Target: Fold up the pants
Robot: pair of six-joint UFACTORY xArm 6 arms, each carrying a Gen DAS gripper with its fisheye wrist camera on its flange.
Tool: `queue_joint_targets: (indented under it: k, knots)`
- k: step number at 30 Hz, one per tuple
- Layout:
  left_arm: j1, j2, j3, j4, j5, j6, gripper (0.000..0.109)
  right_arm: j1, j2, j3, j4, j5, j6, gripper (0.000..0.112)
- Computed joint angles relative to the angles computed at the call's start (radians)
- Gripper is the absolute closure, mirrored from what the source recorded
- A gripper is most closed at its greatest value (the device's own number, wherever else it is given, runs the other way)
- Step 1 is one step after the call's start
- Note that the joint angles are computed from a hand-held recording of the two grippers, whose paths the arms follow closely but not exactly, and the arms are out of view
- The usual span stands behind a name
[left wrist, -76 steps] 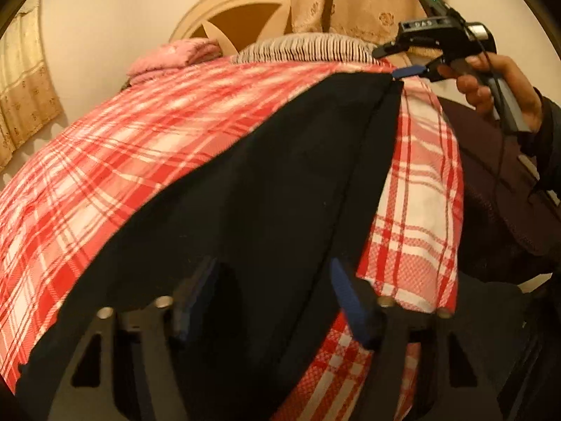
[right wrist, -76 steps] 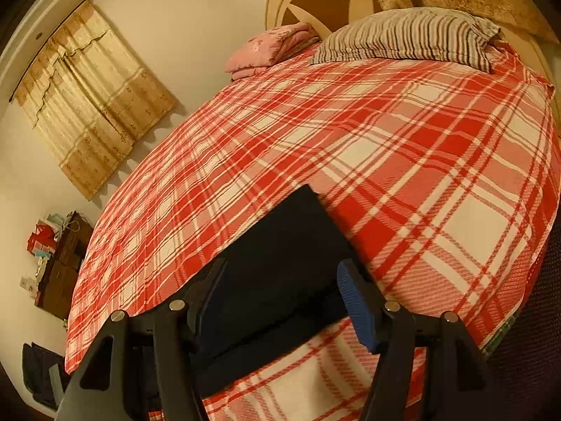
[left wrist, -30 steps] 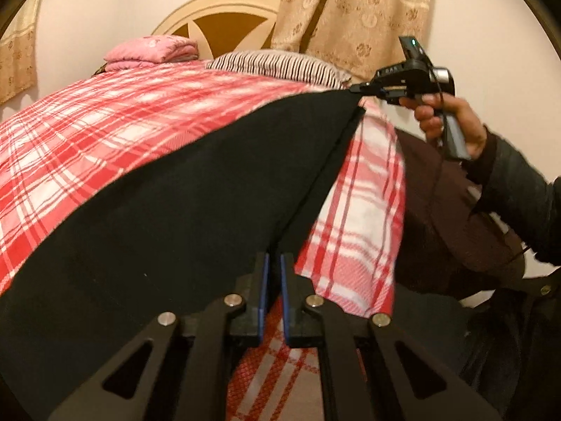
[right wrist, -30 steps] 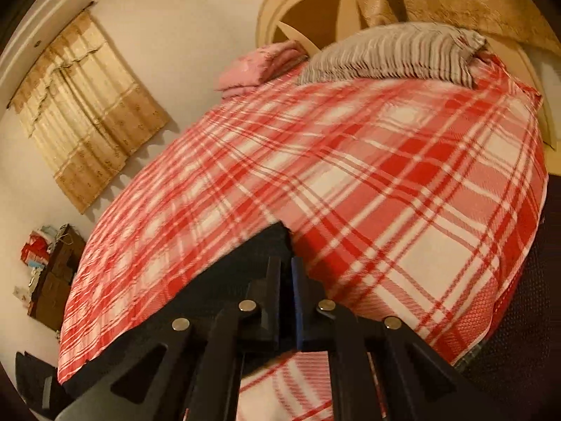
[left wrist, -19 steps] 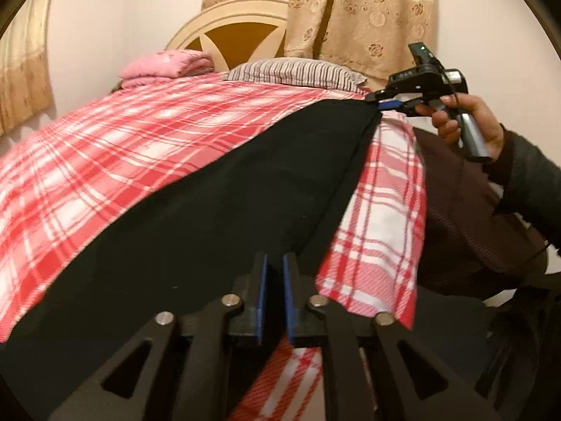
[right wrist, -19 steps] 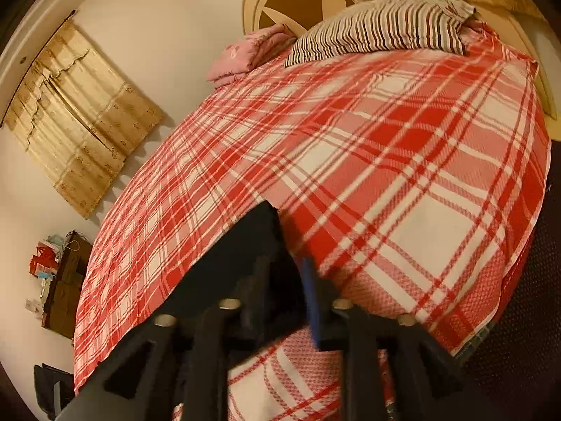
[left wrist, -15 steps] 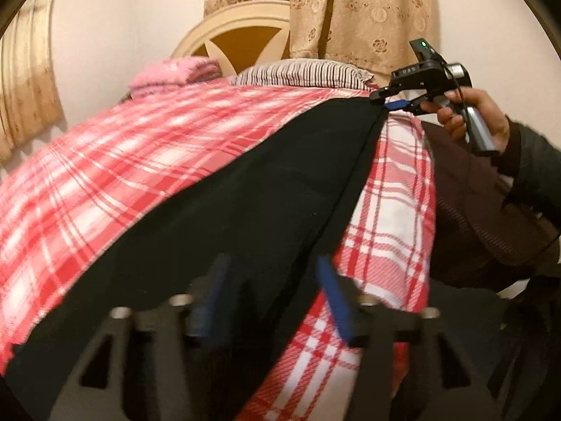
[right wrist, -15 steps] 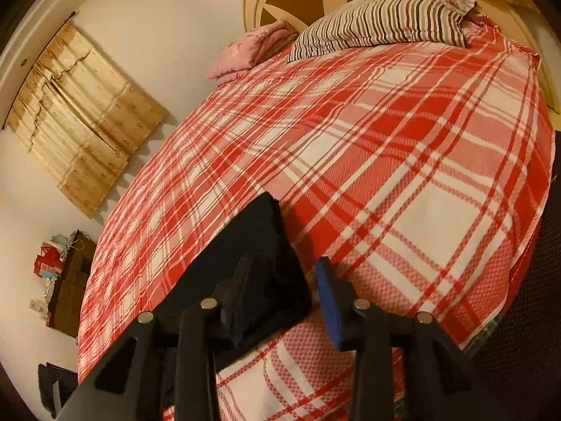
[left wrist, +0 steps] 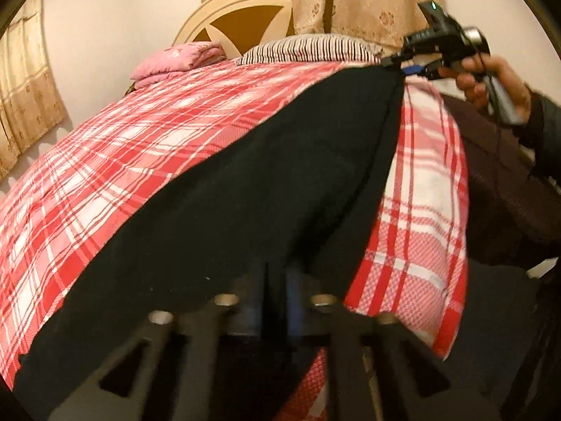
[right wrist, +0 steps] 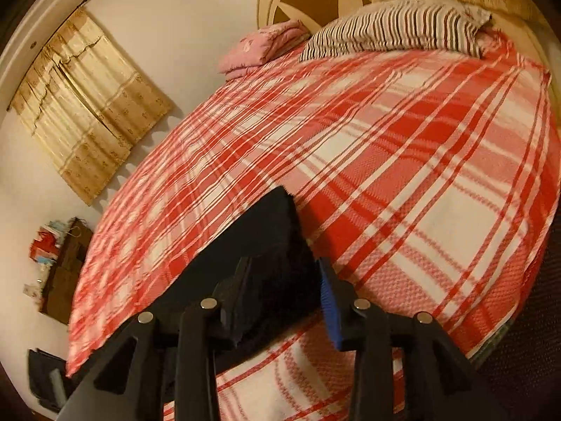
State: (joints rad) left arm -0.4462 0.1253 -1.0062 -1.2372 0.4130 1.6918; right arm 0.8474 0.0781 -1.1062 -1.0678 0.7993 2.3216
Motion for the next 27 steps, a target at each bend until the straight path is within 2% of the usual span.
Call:
queue_joint_targets:
  k: [1, 2, 7, 12, 15, 21, 23, 24, 25, 26, 27]
  knots:
    - [0.015, -0.009, -0.001, 0.004, 0.034, -0.005, 0.1, 0.005, 0.003, -0.008, -0.002, 0.013, -0.013, 0.097]
    - [0.022, -0.016, 0.002, 0.009, 0.054, -0.007, 0.102, 0.012, 0.011, -0.026, 0.008, 0.034, -0.052, 0.101]
    - [0.067, -0.048, 0.004, 0.024, 0.16, -0.044, 0.102, 0.035, 0.025, -0.07, -0.001, 0.079, -0.109, 0.104]
    - [0.074, -0.065, 0.025, 0.035, 0.196, -0.035, 0.102, 0.062, 0.017, -0.075, -0.015, 0.116, -0.093, 0.104]
    - [0.068, -0.061, 0.032, 0.043, 0.185, -0.029, 0.102, 0.066, 0.009, -0.062, -0.005, 0.124, -0.084, 0.104]
    - [0.075, -0.031, 0.018, 0.066, 0.181, -0.064, 0.103, 0.039, -0.016, 0.002, -0.008, 0.053, -0.016, 0.104]
    - [0.079, -0.043, 0.022, 0.062, 0.19, -0.063, 0.102, 0.033, -0.014, -0.001, 0.022, 0.038, -0.076, 0.104]
    - [0.076, -0.048, 0.027, 0.048, 0.174, -0.054, 0.099, 0.031, -0.013, -0.002, 0.041, 0.036, -0.095, 0.103]
    - [0.076, -0.056, 0.033, 0.039, 0.16, -0.052, 0.088, 0.032, -0.013, -0.003, 0.046, 0.037, -0.095, 0.098]
    - [0.076, -0.062, 0.039, 0.029, 0.147, -0.048, 0.08, 0.04, -0.013, -0.006, 0.046, 0.055, -0.085, 0.084]
    - [0.072, -0.07, 0.047, 0.006, 0.125, -0.032, 0.06, 0.055, -0.011, -0.016, 0.042, 0.09, -0.08, 0.073]
